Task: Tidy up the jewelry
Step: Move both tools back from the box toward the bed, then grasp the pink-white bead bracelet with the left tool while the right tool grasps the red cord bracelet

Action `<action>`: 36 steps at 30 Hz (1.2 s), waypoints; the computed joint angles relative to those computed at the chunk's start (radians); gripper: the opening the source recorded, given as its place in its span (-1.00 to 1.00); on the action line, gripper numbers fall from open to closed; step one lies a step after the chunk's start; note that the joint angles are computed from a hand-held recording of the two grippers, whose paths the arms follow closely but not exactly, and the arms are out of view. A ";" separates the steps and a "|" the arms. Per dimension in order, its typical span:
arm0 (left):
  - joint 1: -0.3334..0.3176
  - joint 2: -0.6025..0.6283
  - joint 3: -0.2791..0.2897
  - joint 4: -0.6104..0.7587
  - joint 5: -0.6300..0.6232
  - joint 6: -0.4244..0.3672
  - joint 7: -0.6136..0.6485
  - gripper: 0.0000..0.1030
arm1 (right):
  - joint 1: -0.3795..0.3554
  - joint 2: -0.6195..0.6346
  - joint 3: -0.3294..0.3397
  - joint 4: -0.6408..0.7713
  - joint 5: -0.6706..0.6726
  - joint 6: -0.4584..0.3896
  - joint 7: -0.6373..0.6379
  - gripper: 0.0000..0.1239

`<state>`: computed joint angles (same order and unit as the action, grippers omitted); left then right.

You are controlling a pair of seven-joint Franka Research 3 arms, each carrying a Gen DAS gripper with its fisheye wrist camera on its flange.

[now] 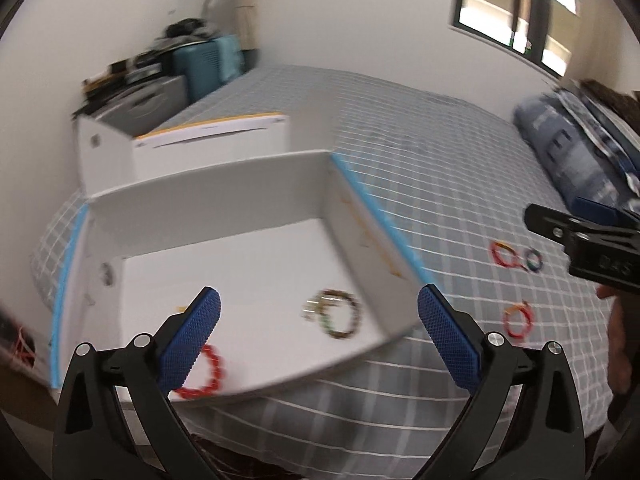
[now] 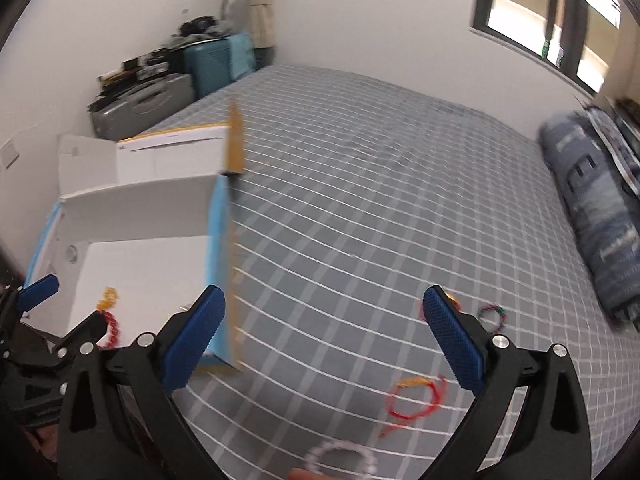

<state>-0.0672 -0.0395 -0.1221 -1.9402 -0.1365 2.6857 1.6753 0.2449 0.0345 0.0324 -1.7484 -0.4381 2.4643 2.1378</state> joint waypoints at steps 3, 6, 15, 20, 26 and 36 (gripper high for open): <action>-0.030 -0.004 -0.025 -0.009 -0.011 -0.010 0.027 0.89 | -0.028 -0.053 -0.016 -0.087 0.009 0.024 -0.001 0.54; -0.060 -0.001 -0.043 -0.016 -0.004 -0.013 0.036 0.89 | -0.062 -0.093 -0.019 -0.160 0.026 0.044 -0.004 0.54; -0.122 0.053 -0.087 -0.042 0.095 -0.018 -0.035 0.89 | -0.142 -0.132 -0.014 -0.305 0.086 0.122 -0.049 0.54; -0.141 0.078 -0.101 -0.081 0.120 -0.005 -0.054 0.89 | -0.162 -0.120 -0.018 -0.366 0.126 0.177 -0.058 0.54; -0.146 0.104 -0.113 -0.118 0.099 0.003 -0.036 0.89 | -0.163 -0.073 -0.024 -0.387 0.145 0.214 -0.060 0.54; -0.141 0.156 -0.124 -0.116 0.080 0.015 -0.011 0.88 | -0.132 0.011 -0.052 -0.368 0.126 0.220 -0.056 0.54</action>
